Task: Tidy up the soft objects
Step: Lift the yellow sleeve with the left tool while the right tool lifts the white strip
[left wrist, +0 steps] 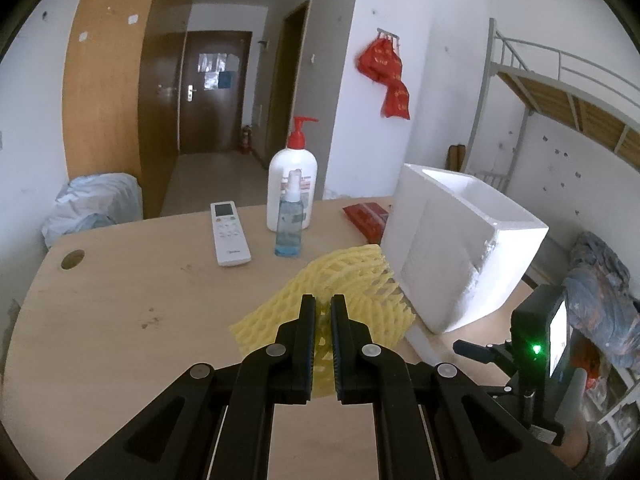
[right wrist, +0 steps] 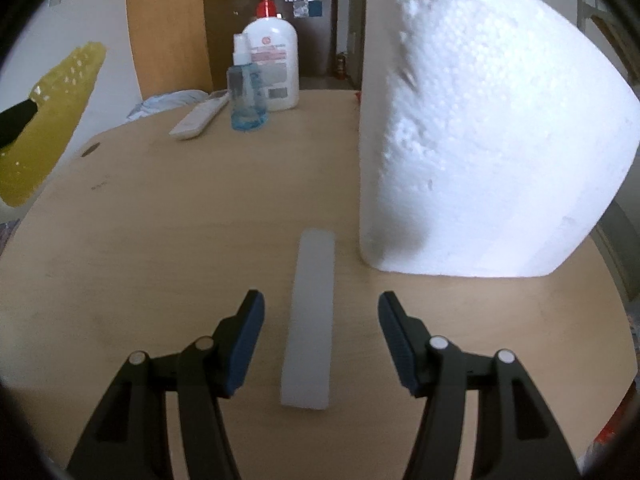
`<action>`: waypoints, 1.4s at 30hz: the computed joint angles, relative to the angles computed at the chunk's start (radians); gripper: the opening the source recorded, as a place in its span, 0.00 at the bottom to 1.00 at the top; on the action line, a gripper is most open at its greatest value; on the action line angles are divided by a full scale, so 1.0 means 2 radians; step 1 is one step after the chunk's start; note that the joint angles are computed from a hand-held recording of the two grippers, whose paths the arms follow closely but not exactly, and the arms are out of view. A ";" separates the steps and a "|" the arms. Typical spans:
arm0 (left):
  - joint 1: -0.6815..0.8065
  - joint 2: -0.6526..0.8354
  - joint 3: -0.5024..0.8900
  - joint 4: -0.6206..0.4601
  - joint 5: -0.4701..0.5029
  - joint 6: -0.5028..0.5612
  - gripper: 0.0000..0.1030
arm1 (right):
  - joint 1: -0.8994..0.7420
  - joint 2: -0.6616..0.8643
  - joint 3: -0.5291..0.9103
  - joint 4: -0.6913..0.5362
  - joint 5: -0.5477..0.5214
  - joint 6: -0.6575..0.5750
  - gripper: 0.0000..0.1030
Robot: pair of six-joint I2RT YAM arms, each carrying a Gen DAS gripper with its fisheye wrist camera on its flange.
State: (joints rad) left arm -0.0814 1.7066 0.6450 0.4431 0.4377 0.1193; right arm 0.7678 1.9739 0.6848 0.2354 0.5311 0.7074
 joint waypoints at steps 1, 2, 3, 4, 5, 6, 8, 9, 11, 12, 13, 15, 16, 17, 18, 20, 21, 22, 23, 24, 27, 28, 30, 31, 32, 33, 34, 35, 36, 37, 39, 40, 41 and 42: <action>0.001 0.002 0.001 0.001 0.001 0.000 0.08 | -0.001 0.001 0.000 -0.002 0.000 0.002 0.62; 0.001 0.002 0.001 -0.001 0.001 0.001 0.08 | -0.003 0.004 0.002 -0.003 0.000 0.005 0.61; 0.001 0.003 0.002 -0.001 0.003 0.001 0.08 | -0.005 0.008 0.006 -0.009 -0.002 0.007 0.55; 0.003 0.006 0.004 0.000 0.005 0.001 0.08 | -0.006 0.009 0.006 -0.011 -0.002 0.008 0.50; 0.003 0.007 0.004 -0.001 0.005 0.002 0.08 | -0.006 0.008 0.006 -0.012 0.000 0.010 0.48; 0.003 0.008 0.005 -0.002 0.006 0.002 0.08 | -0.006 0.007 0.006 -0.013 -0.001 0.010 0.42; 0.001 0.009 0.005 0.000 0.006 0.002 0.08 | -0.009 0.003 0.001 -0.007 -0.007 0.008 0.39; 0.001 0.008 0.004 0.000 0.006 0.002 0.08 | -0.010 0.002 0.001 -0.007 -0.010 0.008 0.39; 0.003 0.010 0.006 0.000 0.010 0.001 0.08 | -0.005 0.006 0.010 -0.022 -0.002 0.009 0.32; 0.003 0.010 0.006 0.000 0.011 0.000 0.08 | -0.002 0.007 0.013 -0.023 -0.001 0.008 0.23; 0.004 0.009 0.004 0.003 0.011 0.000 0.08 | -0.001 0.007 0.013 -0.018 -0.005 0.005 0.22; 0.004 0.008 0.002 0.005 0.012 0.000 0.08 | 0.000 0.010 0.016 -0.017 -0.003 0.003 0.21; 0.004 0.007 0.000 0.007 0.011 0.000 0.08 | 0.000 0.010 0.015 -0.014 -0.002 0.004 0.21; 0.003 0.007 -0.002 0.009 0.010 0.000 0.08 | 0.000 0.009 0.013 -0.011 -0.004 0.005 0.20; 0.002 0.006 -0.002 0.009 0.009 0.000 0.08 | 0.000 0.007 0.010 -0.008 -0.004 0.005 0.19; 0.002 0.005 -0.004 0.011 0.009 -0.002 0.08 | 0.002 0.002 0.004 -0.004 -0.004 0.006 0.18; 0.002 0.003 -0.006 0.012 0.009 -0.002 0.08 | 0.003 -0.001 0.001 -0.002 -0.004 0.007 0.18; 0.003 0.001 -0.007 0.014 0.010 -0.002 0.08 | 0.003 -0.005 -0.001 0.001 -0.005 0.006 0.18; 0.003 -0.002 -0.011 0.017 0.010 -0.003 0.08 | 0.005 -0.008 -0.004 0.003 -0.005 0.005 0.18; 0.004 -0.003 -0.013 0.018 0.010 -0.002 0.08 | 0.008 -0.010 -0.005 0.005 -0.003 0.005 0.18; 0.003 -0.011 -0.017 0.016 0.009 -0.004 0.08 | 0.013 -0.023 -0.014 0.012 0.001 0.003 0.18; 0.005 -0.015 -0.020 0.017 0.009 -0.004 0.08 | 0.016 -0.029 -0.018 0.011 0.005 0.004 0.18; 0.005 -0.021 -0.024 0.018 0.009 -0.004 0.08 | 0.022 -0.041 -0.025 0.012 0.013 0.005 0.18; 0.006 -0.027 -0.028 0.018 0.011 -0.005 0.08 | 0.027 -0.048 -0.029 0.012 0.017 0.006 0.18; 0.007 -0.030 -0.031 0.018 0.011 -0.006 0.08 | 0.031 -0.056 -0.034 0.012 0.022 0.008 0.18; 0.007 -0.035 -0.034 0.019 0.011 -0.006 0.08 | 0.034 -0.062 -0.035 0.010 0.026 0.008 0.18; 0.007 -0.038 -0.037 0.019 0.011 -0.008 0.08 | 0.037 -0.067 -0.036 0.009 0.030 0.008 0.18; 0.007 -0.044 -0.042 0.021 0.010 -0.009 0.08 | 0.042 -0.073 -0.038 0.007 0.035 0.009 0.18; 0.008 -0.048 -0.047 0.024 0.010 -0.010 0.08 | 0.047 -0.081 -0.040 0.003 0.041 0.010 0.18; 0.007 -0.055 -0.052 0.023 0.008 -0.011 0.08 | 0.054 -0.092 -0.046 0.002 0.047 0.013 0.18; 0.007 -0.072 -0.065 0.026 0.007 -0.013 0.08 | 0.066 -0.109 -0.051 -0.003 0.061 0.015 0.18; 0.007 -0.081 -0.072 0.028 0.006 -0.014 0.08 | 0.074 -0.120 -0.056 -0.007 0.069 0.019 0.18; 0.007 -0.093 -0.081 0.030 0.005 -0.015 0.08 | 0.082 -0.130 -0.060 -0.012 0.078 0.021 0.18; 0.008 -0.103 -0.088 0.032 0.005 -0.016 0.08 | 0.090 -0.140 -0.062 -0.016 0.086 0.024 0.18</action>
